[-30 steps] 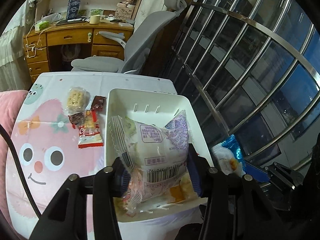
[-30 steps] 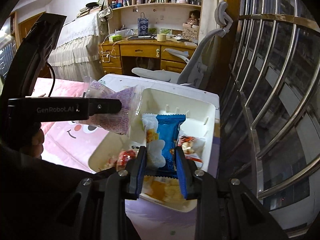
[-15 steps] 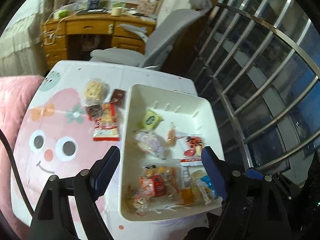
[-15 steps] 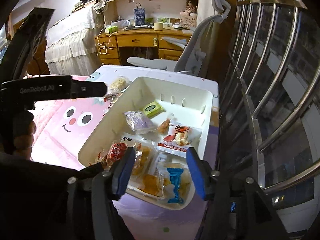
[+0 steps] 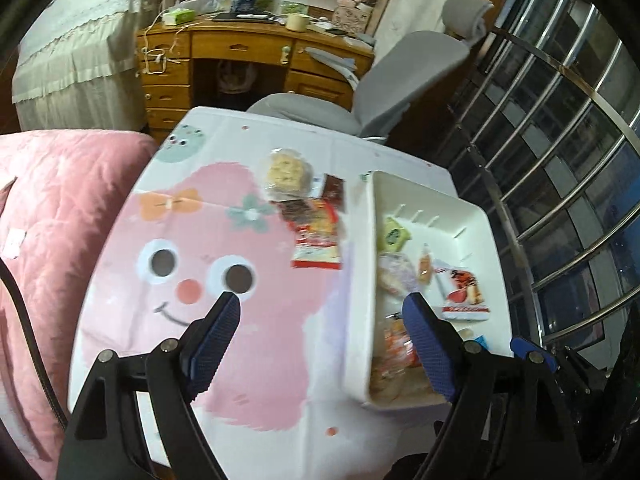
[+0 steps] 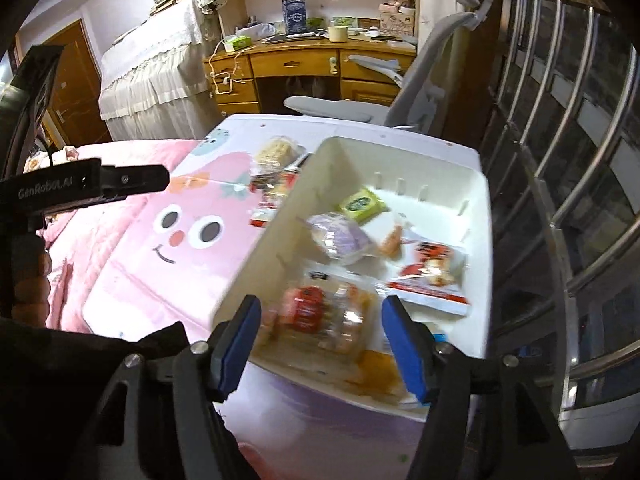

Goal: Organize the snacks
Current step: 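Withdraw both open tools from the tray toward the remaining snacks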

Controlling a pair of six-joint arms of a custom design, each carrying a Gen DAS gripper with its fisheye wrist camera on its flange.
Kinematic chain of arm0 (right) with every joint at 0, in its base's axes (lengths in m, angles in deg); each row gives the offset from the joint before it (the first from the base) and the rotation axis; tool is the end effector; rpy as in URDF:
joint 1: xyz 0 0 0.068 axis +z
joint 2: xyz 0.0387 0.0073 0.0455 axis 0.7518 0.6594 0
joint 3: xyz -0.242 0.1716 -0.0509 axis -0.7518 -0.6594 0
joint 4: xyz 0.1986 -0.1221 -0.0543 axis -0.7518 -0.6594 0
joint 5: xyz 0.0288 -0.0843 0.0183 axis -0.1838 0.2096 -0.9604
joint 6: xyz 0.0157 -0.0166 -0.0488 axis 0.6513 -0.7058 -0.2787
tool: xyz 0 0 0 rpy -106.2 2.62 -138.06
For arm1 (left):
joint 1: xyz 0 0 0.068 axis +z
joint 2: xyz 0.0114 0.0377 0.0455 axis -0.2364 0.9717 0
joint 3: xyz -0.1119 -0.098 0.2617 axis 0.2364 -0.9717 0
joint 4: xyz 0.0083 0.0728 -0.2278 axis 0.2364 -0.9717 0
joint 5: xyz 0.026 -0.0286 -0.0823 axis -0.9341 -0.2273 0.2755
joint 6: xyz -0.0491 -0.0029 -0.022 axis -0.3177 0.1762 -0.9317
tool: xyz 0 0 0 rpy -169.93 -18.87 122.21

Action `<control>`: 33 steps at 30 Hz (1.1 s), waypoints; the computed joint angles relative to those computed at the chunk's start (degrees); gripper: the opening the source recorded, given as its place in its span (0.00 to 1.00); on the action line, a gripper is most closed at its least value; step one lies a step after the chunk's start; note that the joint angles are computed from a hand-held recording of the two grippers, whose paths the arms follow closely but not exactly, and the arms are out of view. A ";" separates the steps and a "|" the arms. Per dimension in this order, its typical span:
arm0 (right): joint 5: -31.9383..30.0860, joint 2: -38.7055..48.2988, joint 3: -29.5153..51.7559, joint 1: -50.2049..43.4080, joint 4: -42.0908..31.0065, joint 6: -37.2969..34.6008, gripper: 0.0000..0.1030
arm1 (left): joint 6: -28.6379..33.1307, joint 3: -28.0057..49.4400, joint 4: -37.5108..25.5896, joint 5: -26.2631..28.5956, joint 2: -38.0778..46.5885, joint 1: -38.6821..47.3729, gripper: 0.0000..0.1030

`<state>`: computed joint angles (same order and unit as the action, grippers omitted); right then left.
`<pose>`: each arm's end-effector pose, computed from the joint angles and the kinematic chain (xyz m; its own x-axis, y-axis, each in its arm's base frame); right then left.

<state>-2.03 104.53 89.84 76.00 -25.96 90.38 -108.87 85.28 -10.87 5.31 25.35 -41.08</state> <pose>0.2700 0.1414 0.2050 -0.7663 -0.3417 -0.5441 -0.4505 0.8896 0.0757 0.2531 -0.1250 0.2227 -0.8100 -0.3114 -0.4968 -0.2032 0.9439 -0.2604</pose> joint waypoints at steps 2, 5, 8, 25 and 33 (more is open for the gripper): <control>0.90 0.90 1.02 2.92 -0.14 2.80 0.62 | 1.18 -1.47 -1.34 1.18 -2.00 2.07 0.80; 2.90 2.19 2.83 7.42 -0.49 6.95 0.62 | 4.33 -4.78 -2.61 2.72 -6.21 5.95 0.80; 4.86 3.94 5.06 11.79 -0.85 10.92 0.62 | 9.61 -7.14 -4.55 4.48 -10.01 11.27 0.80; 20.66 17.96 22.31 28.57 -4.00 32.30 0.62 | 45.31 -4.04 -11.61 19.47 -8.50 40.35 0.80; 26.85 25.13 34.72 30.76 -12.70 32.99 0.62 | 49.92 6.84 -16.59 18.86 1.25 43.16 0.80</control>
<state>24.83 129.67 124.55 106.76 -38.66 123.37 -58.95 92.13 -27.47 24.17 26.59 2.08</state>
